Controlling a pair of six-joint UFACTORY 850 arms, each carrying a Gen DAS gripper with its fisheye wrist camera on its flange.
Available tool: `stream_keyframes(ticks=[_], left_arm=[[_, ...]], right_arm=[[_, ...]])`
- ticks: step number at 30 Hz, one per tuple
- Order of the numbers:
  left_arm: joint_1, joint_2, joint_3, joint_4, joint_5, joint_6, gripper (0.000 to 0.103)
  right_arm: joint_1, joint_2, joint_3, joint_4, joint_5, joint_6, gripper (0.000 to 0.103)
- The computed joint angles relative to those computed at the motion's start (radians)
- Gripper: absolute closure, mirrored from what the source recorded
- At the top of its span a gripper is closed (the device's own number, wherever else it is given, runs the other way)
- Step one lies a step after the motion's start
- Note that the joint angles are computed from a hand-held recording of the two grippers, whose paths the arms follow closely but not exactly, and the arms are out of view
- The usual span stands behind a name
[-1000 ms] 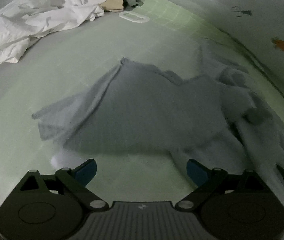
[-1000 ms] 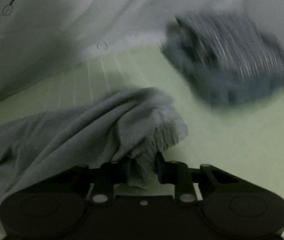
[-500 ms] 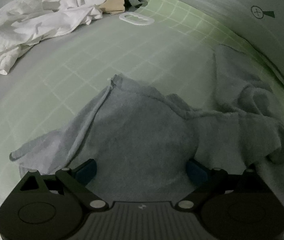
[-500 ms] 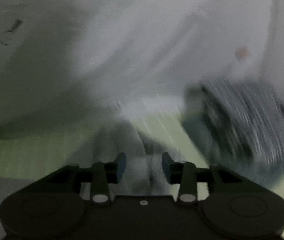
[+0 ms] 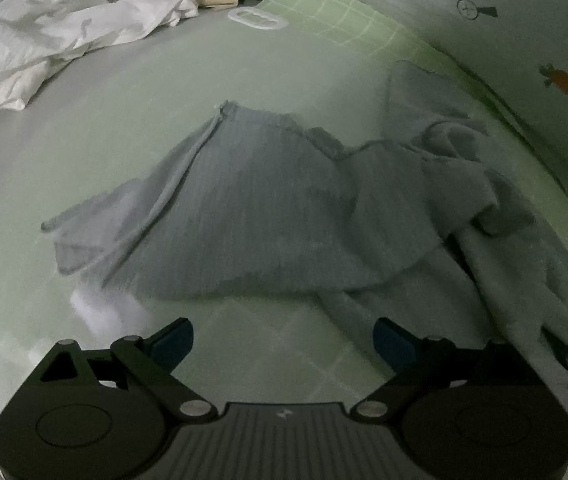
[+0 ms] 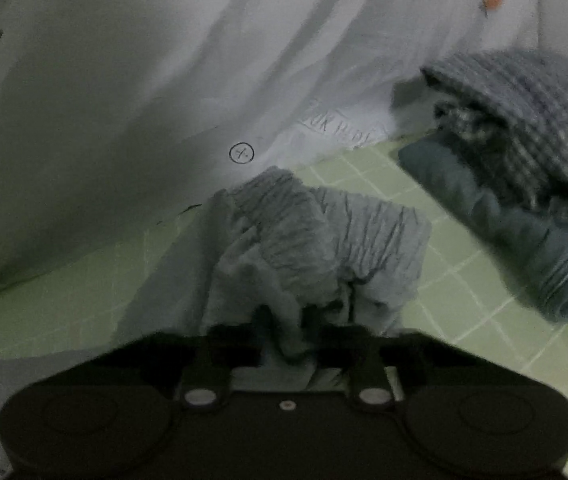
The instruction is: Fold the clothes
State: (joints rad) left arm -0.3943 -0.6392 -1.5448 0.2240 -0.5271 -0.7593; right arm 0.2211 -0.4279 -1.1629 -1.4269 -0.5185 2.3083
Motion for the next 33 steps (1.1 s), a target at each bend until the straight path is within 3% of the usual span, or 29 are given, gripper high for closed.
stream_keyframes(ticks=[2,6,10,12,14,18,24,29,32,33], left_arm=[[-0.003,0.027,0.035,-0.01,0.017,0.007,0.007],[-0.012,0.068,0.092,-0.018,0.046,0.019,0.012],[-0.013,0.102,0.147,-0.098,0.09,0.075,0.018],[-0.015,0.115,0.17,-0.113,0.101,0.072,0.018],[-0.014,0.119,0.18,-0.131,0.098,0.074,0.02],[-0.015,0.13,0.197,-0.095,0.101,0.04,0.021],[-0.009,0.147,0.226,0.003,0.118,-0.032,0.021],[-0.027,0.138,0.224,0.314,0.077,-0.19,0.025],[-0.011,0.135,0.22,0.324,0.095,-0.119,0.028],[-0.001,0.134,0.217,0.292,0.108,-0.064,0.037]], right_arm=[[0.02,0.055,0.059,-0.082,-0.026,0.124,0.097],[0.089,0.203,0.181,-0.043,-0.176,0.101,0.098],[0.188,0.38,0.322,0.154,-0.373,-0.011,0.098],[0.227,0.424,0.372,0.28,-0.46,-0.088,0.098],[0.242,0.439,0.408,0.397,-0.497,-0.123,0.098],[0.261,0.451,0.446,0.526,-0.502,-0.098,0.098],[0.249,0.423,0.416,0.525,-0.467,-0.104,0.098],[0.253,0.401,0.391,0.523,-0.461,-0.171,0.097],[0.26,0.375,0.359,0.539,-0.457,-0.219,0.096],[0.26,0.365,0.349,0.543,-0.453,-0.227,0.096]])
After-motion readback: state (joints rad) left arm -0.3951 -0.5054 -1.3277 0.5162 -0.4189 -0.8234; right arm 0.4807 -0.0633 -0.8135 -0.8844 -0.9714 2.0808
